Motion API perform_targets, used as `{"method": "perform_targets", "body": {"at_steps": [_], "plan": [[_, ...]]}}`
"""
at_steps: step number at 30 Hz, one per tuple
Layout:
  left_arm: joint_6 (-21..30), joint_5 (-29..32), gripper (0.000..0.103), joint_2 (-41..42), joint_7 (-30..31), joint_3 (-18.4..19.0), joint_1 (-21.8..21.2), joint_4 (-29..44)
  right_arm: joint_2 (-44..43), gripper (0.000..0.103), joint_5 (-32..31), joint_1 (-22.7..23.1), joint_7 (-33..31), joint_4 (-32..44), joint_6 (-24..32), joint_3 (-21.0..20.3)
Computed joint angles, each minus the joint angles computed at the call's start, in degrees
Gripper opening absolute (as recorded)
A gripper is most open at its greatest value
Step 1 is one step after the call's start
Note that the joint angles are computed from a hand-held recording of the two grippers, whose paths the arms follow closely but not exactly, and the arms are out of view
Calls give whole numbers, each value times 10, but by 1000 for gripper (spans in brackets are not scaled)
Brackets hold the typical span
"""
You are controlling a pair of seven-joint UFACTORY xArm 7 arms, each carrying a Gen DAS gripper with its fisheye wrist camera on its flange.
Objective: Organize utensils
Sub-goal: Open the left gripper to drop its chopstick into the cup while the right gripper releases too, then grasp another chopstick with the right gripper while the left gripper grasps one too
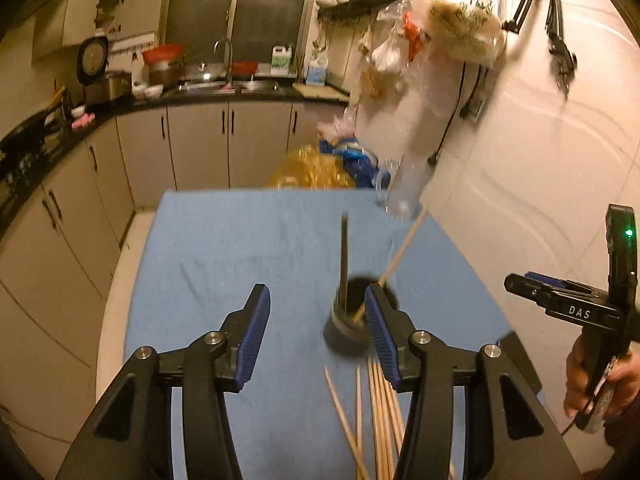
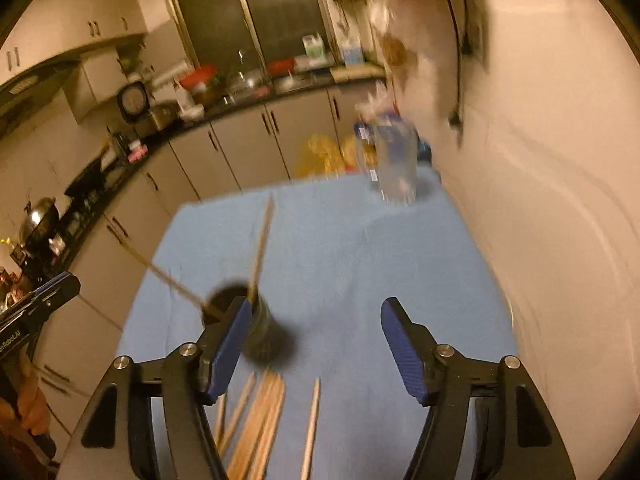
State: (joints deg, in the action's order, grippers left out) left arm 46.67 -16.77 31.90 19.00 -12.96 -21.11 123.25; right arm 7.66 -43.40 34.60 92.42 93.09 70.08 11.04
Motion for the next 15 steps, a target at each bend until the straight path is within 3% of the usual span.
{"method": "perform_targets", "body": {"at_steps": [3, 5, 7, 8, 9, 10, 12, 15], "plan": [[-30, -39, 51, -59, 30, -14, 28, -124, 4, 72, 58, 5, 7, -12, 43, 7], [-41, -69, 51, -88, 37, -17, 42, -190, -16, 72, 84, 1, 38, -59, 12, 9], [-37, -85, 52, -100, 36, -16, 47, -221, -24, 61, 111, -3, 67, -93, -3, 15], [-29, -89, 52, -106, 32, -13, 48, -235, -19, 45, 128, -5, 61, -94, 1, 18], [-16, -80, 52, -108, 19, -7, 45, -242, -10, 36, 148, -7, 47, -94, 0, 20], [-6, -71, 52, -110, 10, -2, 41, -247, -5, 34, 161, -8, 41, -99, -10, 21], [37, -40, 52, -104, -2, 8, 35, -238, -17, 33, 189, -16, 51, -143, -87, 18], [42, -38, 52, -122, 17, 9, 42, -270, -14, 33, 225, -29, 46, -179, -174, 14]]}}
